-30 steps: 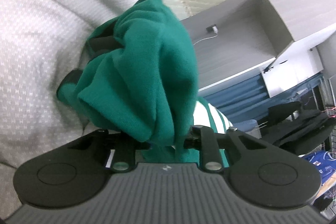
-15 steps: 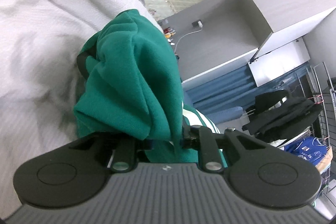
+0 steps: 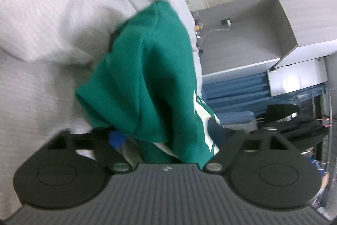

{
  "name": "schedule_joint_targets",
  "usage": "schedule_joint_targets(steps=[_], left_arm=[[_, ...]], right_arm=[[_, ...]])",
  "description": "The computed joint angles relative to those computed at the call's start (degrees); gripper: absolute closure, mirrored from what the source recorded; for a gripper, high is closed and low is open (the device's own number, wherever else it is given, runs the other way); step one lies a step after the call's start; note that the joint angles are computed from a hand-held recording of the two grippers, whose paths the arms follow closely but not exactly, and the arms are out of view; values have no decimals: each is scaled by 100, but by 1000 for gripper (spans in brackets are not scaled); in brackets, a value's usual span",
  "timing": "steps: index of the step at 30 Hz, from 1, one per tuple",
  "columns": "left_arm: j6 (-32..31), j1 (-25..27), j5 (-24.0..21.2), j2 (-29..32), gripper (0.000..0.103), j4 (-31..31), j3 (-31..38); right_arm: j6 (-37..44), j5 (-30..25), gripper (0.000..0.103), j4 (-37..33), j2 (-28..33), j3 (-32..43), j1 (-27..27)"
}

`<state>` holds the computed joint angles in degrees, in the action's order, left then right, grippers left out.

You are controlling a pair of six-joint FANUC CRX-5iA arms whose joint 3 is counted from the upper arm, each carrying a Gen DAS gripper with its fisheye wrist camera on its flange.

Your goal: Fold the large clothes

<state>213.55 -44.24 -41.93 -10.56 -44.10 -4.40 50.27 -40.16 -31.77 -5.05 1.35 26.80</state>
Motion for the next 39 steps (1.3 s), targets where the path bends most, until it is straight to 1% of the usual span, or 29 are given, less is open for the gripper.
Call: schedule_joint_targets(steps=[1,2,5,6,8,9,10,11,13,15,17,19,21,23,24,25,30,34,37,39], left_arm=[[-287,19,-35,-44,15,98,41],[-762,88,-59,-109,15,361,62],[-1612,-30,-422,-139,14,355,351],[-1914,-97,-644,-111,13,308,505],[-2257,-420,-1370,42,9,-110,926],[-2410,-561,-1621,89,8,-359,1055],[-2485,-632,-1758,109,5,-528,1116],[-2556,-651,-1838,120,3,-636,1147],[-2937,-458,-1809,151,3,-530,1171],[-3401,-100,-1663,223,3,-198,1198],[-3776,344,-1372,339,2,289,1180],[-4101,690,-1193,465,2,784,1148],[-4370,932,-1219,643,2,1158,1182],[-4690,1062,-1442,862,2,1396,1344],[-4773,1100,-1538,944,2,1494,1386],[-4842,1145,-1533,971,2,1599,1361],[-5108,1383,-1324,982,0,2107,1102],[-5185,1434,-1282,1007,0,2235,1046],[-5177,1448,-1253,1026,0,2247,1032],[-5189,1475,-1224,1021,0,2286,999]], right_arm=[[81,-11,6,119,-55,-40,-14],[230,-50,6,253,-41,23,-53],[521,-3,6,779,-190,-47,-126],[706,15,7,880,-184,-23,-174],[861,73,6,1165,-131,14,-206],[922,103,3,1317,-81,47,-212],[963,158,0,1419,81,154,-181],[1066,149,0,1472,197,251,-192],[1294,-48,0,1492,494,537,-252],[1446,-289,0,1678,753,773,-235],[1617,-492,0,1865,1048,1024,-206],[1927,-704,0,1721,1260,1225,-285],[2127,-800,0,1731,1452,1336,-303],[2310,-776,0,1784,1543,1321,-298],[2394,-850,0,1654,1621,1378,-353],[2460,-972,0,1494,1689,1463,-420],[2717,-1736,0,349,2110,1948,-924],[2825,-2023,0,-208,2230,2111,-1104],[3461,-2392,0,-1389,2268,2267,-1510],[3860,-2538,0,-1783,2226,2298,-1616]])
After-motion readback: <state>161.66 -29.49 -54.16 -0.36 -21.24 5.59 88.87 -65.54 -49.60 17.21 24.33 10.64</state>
